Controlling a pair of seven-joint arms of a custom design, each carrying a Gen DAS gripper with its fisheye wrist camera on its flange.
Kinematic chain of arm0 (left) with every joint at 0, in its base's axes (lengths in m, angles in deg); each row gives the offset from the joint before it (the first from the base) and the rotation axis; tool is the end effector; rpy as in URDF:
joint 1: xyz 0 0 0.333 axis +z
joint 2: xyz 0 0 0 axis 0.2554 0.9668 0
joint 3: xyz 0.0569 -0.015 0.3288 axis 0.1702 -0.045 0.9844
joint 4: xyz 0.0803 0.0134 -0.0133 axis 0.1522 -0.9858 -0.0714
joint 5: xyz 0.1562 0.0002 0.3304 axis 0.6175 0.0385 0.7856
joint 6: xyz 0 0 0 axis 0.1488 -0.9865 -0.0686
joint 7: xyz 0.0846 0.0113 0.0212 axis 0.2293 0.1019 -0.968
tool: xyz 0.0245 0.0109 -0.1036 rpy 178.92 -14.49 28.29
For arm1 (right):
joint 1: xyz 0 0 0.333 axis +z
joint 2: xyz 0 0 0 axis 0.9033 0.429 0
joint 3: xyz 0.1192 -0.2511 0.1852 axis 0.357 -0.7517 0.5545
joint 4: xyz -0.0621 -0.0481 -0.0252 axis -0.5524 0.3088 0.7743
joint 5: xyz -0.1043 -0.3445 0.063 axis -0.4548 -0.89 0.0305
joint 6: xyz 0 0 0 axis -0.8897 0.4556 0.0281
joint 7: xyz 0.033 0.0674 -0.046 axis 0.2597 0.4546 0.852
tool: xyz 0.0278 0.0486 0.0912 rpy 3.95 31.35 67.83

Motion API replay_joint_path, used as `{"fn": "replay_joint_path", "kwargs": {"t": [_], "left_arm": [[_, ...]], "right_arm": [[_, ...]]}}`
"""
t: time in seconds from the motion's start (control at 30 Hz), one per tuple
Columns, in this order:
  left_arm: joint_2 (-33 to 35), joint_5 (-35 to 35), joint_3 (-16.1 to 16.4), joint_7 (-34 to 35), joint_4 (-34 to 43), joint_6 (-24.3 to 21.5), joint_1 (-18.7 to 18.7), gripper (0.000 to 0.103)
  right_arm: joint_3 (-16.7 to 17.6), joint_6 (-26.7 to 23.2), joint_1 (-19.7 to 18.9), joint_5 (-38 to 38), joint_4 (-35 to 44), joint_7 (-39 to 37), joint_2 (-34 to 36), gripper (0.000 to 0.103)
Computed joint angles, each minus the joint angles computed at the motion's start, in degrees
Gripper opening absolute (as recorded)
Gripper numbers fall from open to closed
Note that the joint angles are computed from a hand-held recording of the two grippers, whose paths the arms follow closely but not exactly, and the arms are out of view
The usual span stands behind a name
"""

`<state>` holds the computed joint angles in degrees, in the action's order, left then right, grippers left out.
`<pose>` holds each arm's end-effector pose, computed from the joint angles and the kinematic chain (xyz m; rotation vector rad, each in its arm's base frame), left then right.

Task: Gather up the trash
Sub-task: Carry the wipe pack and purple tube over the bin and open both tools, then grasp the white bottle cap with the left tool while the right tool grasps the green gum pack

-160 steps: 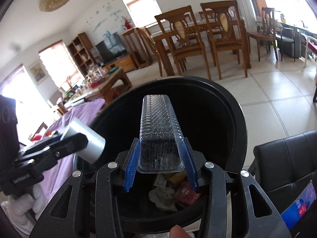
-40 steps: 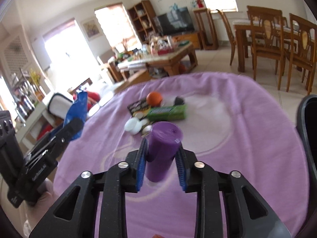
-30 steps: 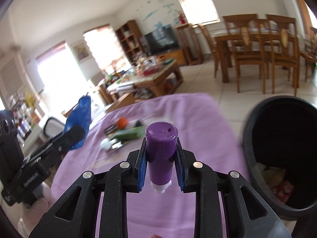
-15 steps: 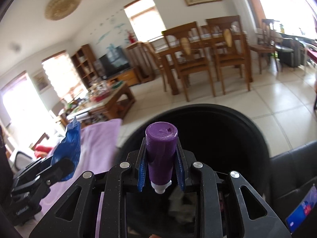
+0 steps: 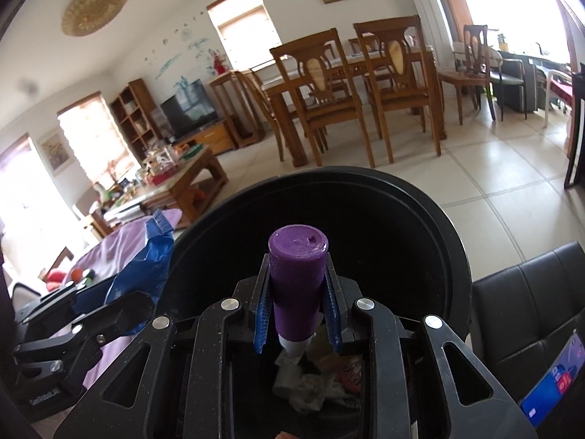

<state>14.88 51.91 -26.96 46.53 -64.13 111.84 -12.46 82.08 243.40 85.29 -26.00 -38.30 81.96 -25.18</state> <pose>0.5842 -0.3833 0.4789 -1.5603 1.8683 -0.9880 0.6237 0.3371 0.4319 -1.6645 1.4079 -0.2832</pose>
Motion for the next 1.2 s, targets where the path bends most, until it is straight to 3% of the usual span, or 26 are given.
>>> {"fn": "replay_joint_path", "kwargs": {"t": [0.07, 0.1, 0.17, 0.2, 0.4, 0.47, 0.57, 0.83, 1.1, 1.2], "left_arm": [[-0.34, 1.06, 0.58, -1.10, -0.13, -0.49, -0.68, 0.042], [-0.52, 1.38, 0.60, -1.40, -0.26, -0.90, -0.82, 0.045], [-0.76, 2.86, 0.90, -3.07, -0.30, -1.69, -1.57, 0.062], [-1.14, 4.49, 1.44, -4.56, -0.54, -1.88, -2.11, 0.065], [-3.95, 9.56, 0.60, -8.36, -2.88, -2.18, -1.37, 0.066], [-5.18, 12.26, 0.50, -10.63, -3.85, -2.65, -1.36, 0.082], [-8.08, 18.38, 0.31, -15.80, -6.35, -3.49, -1.23, 0.083], [-15.69, 23.57, -3.16, -23.20, -15.25, -3.65, 4.56, 0.084], [-28.00, 24.32, -4.44, -30.37, -31.00, -5.06, 14.01, 0.087], [-32.11, 21.86, -4.04, -29.98, -36.30, -4.29, 17.99, 0.087]], "right_arm": [[1.59, 0.55, -1.07, 0.82, -0.69, -1.05, -0.15, 0.027], [0.05, -0.08, 0.22, 0.10, 0.21, 0.24, 0.02, 0.028], [0.00, 0.36, 0.30, 0.20, 0.13, 0.48, 0.09, 0.040], [0.68, 0.83, -0.12, 0.40, -0.48, 0.41, -0.18, 0.042], [-0.56, 1.63, 1.10, 0.31, -2.14, 1.84, -1.50, 0.043], [-1.40, 2.35, 2.02, 0.08, -2.85, 2.36, -2.05, 0.057], [-3.03, 2.89, 3.94, -0.51, -3.52, 3.23, -2.84, 0.063], [-5.12, 1.30, 9.68, -3.35, -1.27, 4.35, -2.89, 0.078], [-6.45, -5.05, 16.16, -7.69, 9.43, 5.01, 1.86, 0.079], [-6.26, -8.89, 18.39, -9.42, 16.21, 5.31, 5.43, 0.079]]}}
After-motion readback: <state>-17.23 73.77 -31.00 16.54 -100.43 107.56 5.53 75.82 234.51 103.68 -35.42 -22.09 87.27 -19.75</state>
